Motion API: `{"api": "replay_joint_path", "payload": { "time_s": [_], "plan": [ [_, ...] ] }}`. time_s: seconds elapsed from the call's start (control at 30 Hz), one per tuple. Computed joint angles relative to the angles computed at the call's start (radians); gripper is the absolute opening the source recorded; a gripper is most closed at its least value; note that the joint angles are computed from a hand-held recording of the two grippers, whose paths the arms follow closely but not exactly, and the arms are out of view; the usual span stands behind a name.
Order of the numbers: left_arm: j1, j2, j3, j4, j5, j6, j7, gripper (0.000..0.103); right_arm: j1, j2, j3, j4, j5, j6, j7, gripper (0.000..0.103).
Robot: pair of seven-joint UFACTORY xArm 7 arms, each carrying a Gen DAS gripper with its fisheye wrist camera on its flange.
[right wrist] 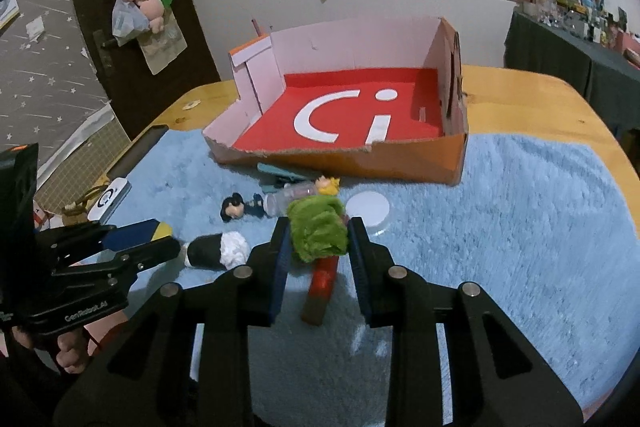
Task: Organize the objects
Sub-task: 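Carry the yellow lid and green yarn ball into the red-lined box with both tools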
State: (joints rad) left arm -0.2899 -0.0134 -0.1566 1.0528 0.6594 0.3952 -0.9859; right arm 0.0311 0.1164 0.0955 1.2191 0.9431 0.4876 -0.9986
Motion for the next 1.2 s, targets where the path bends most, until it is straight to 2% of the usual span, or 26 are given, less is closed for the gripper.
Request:
{"api": "replay_joint_path", "payload": {
  "time_s": [0.3,0.77,1.2],
  "plan": [
    [-0.017,0.086,0.03,0.136,-0.016,0.003,0.06,0.033,-0.003,0.04,0.009,0.082,-0.053,0.009,0.045,0.027],
    [-0.049,0.206,0.088,0.287,-0.136,0.017,0.193,0.033,-0.022,0.146,0.044,0.225,-0.189,0.004,0.166,0.027],
    [-0.066,0.297,0.124,0.416,-0.208,0.045,0.274,0.033,-0.033,0.251,0.068,0.36,-0.328,0.01,0.292,0.027]
  ]
}}
